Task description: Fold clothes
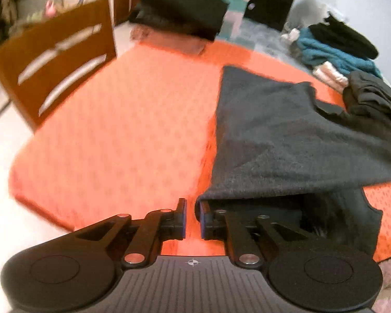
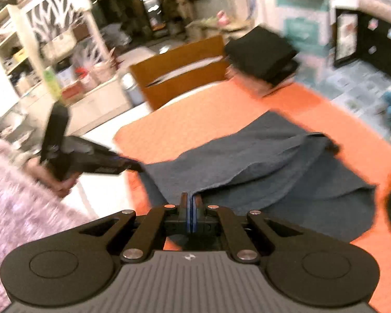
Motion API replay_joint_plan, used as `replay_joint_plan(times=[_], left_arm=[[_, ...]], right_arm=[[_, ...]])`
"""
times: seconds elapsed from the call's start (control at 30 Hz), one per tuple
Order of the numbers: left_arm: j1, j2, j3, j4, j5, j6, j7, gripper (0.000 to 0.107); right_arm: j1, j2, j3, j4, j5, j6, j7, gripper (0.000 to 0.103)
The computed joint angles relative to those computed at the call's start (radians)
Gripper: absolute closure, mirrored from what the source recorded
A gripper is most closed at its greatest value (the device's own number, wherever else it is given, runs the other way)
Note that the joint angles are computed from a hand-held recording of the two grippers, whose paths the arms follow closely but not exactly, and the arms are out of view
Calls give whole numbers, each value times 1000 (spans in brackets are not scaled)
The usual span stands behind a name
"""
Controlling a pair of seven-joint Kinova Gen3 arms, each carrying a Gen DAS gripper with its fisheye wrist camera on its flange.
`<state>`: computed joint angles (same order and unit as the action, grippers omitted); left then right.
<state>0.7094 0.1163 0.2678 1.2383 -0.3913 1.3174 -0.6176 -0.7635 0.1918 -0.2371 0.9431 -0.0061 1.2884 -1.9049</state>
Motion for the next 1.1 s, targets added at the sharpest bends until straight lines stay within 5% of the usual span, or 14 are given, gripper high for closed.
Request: replay_joint_plan(times=[0.27,0.33,0.4,0.6,0.83,1.1], left_arm=[[-41,-50,1,96,67,7,67,95],[-57,-73,6,108,78,-4,81,95],[-73,-91,16,113,90,-20,91,93],[-88,-85,43,87,72,-75,105,80],[-90,-32,26,60,139,-130,-2,76],[-68,12,-7,56,187,-115,-12,76]], right_arm=[[19,79,-7,21,-127,112,43,95],[35,66,-2,19,-141,107,61,84],[48,46,12,11,-125,89,67,73],[73,53,70,-46,-6,71,-33,68],[170,87,118,-9,21,-57,-184,63],[289,206,136,29,-84,-250,-334,62]])
